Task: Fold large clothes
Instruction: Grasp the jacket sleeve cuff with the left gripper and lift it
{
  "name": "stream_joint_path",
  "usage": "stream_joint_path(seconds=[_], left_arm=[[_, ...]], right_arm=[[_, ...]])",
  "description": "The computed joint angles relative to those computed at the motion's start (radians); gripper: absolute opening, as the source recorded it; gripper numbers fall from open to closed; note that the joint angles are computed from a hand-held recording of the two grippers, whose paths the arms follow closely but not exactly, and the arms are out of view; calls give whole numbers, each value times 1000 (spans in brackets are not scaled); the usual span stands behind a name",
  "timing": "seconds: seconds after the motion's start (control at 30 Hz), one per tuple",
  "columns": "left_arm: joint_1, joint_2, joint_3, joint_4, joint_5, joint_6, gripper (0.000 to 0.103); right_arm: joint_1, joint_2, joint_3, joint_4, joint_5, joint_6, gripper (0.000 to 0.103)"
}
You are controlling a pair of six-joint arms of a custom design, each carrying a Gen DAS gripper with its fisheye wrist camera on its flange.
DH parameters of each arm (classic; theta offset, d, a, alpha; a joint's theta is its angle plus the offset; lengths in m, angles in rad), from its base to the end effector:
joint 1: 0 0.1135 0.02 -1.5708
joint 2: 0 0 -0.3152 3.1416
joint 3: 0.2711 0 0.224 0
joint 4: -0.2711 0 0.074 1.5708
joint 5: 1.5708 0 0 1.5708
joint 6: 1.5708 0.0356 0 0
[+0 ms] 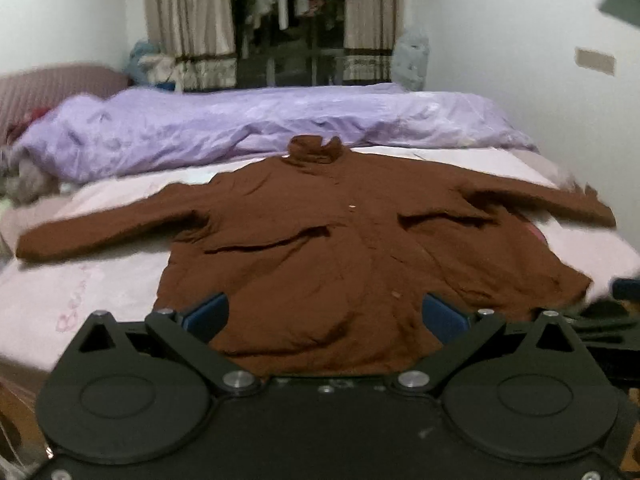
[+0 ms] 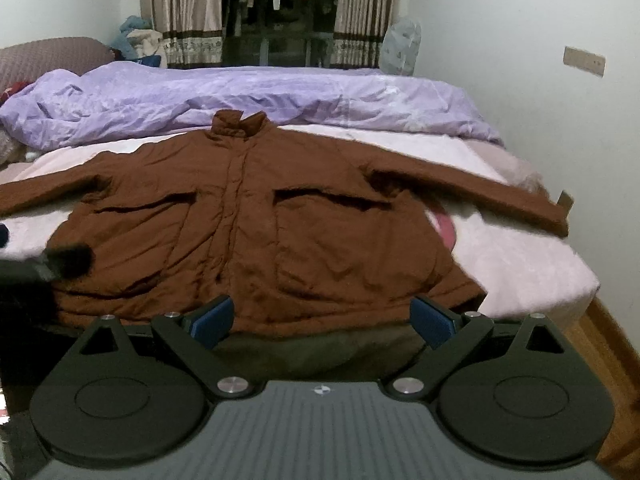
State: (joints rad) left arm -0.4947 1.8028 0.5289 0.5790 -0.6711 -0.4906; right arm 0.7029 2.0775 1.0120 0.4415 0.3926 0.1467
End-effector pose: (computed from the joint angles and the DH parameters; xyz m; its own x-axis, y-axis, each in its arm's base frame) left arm 0.2668 -0.1188 0.1662 -0.4742 -0.1634 -0.8651 -0.3083 0.9512 -0.0107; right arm 0.3267 0.2590 0.1668 -0.4937 -0.2413 -0.8355 -0.2913 0.9511 -0.1025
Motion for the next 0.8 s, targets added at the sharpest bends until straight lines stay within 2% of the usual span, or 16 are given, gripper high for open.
stream_joint_path(seconds=[0.07,0.13,0.2,0.33,0.4,0.43,0.6,0.7,0.73,0.8], left_arm=[[145,-1,-27,51,67,43,103],[340,30,-52,132,121,112,103],[559,74,-9,120,183,166,103],[991,223,231,4,292,212,103],[1119,317,373,-19,337,215,103],[1173,369,468,-65,363,209,103],[1279,586,881,-344,475,123,103],[1295,723,1160,-584,527,71,103],[1286,751,1213,-627,527,50,103],[1269,770,1215,-583,476,57,103]], right_arm=[[-15,15,23,18,18,-18,103],[-50,34,37,52,-9,-23,103],[-100,72,78,62,-52,-6,103],[-172,175,252,-68,-54,24,103],[-190,218,318,-107,-35,44,103],[-200,245,360,-129,-36,60,103],[-223,338,537,-271,-75,101,103],[-223,390,670,-374,-77,97,103],[-222,403,708,-405,-72,102,103],[-223,425,775,-456,-83,106,103]])
